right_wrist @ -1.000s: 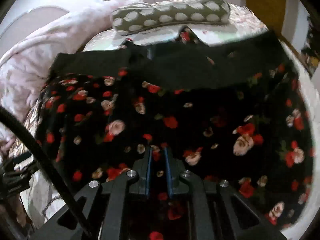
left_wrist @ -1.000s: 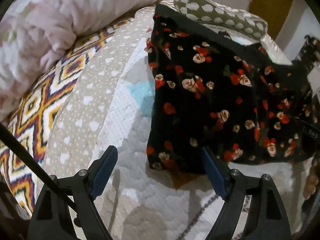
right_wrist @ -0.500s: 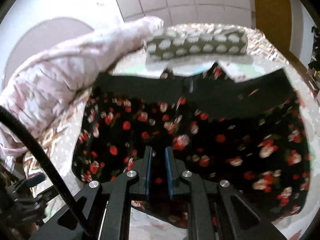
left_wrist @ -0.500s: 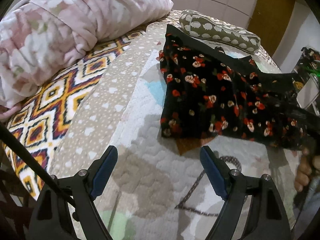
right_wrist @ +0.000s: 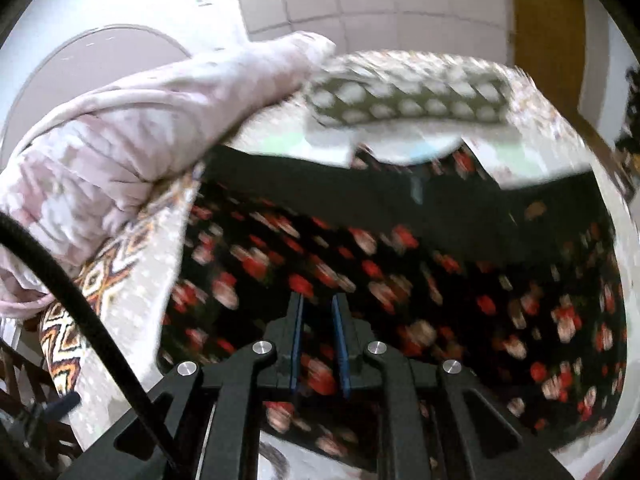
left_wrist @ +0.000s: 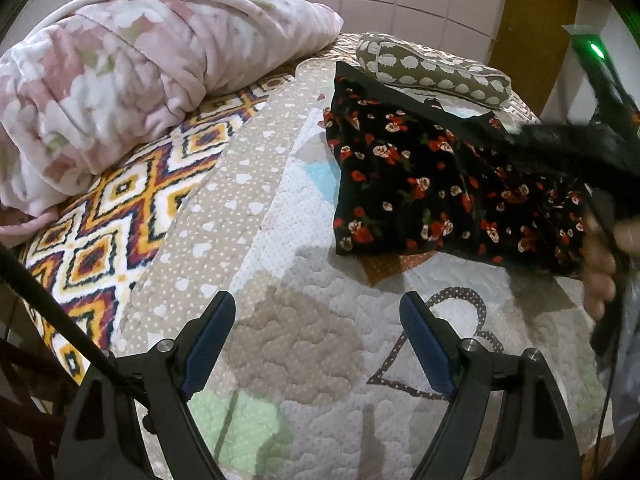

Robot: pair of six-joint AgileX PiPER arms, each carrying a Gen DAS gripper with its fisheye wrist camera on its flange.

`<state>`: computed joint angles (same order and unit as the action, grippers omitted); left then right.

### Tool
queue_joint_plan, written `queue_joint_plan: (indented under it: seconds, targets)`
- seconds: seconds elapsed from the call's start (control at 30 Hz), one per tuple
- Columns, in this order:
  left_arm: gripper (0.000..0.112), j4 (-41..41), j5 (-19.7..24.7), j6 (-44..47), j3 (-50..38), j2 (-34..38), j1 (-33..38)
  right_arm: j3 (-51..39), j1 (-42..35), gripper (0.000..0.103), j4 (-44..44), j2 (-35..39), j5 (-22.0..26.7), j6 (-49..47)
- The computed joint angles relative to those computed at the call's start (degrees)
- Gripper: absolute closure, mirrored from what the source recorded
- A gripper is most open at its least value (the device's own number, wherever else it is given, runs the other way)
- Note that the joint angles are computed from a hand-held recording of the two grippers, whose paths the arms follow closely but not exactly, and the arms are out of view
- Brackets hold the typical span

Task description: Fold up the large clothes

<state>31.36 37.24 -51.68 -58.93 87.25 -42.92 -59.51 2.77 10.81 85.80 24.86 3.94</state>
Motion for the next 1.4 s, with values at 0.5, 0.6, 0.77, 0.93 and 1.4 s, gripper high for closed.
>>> queue_joint_plan:
  seconds: [0.5, 0.6, 0.77, 0.93, 1.4]
  targets:
    - [0.029, -6.37, -4.87, 6.88, 4.17, -1.03, 7.81, -22.69, 8.79, 0.086, 2.99, 21.49, 11.26, -2.23]
    - [0.029, -6.87, -5.45, 7.71, 4.23, -0.64, 8.17, -21.07, 8.37, 0.086, 4.88, 18.28, 6.15, -2.98]
    - [0.029, -7.62, -6.36, 9.22, 4.65, -0.56, 8.65, -34.73, 10.79, 0.086, -9.93, 26.74, 10.33, 9.71]
    - [0.029, -8.65, -6.97, 10.71, 5.18, -0.66, 9.41, -54.62, 10.16, 0.065, -12.60, 41.25, 23.04, 12.38]
    - [0.029, -4.18, -3.78, 4.90, 4.67, -2.13, 4.98, -23.38, 2.11, 0.047, 4.47, 17.40, 7.36, 0.13]
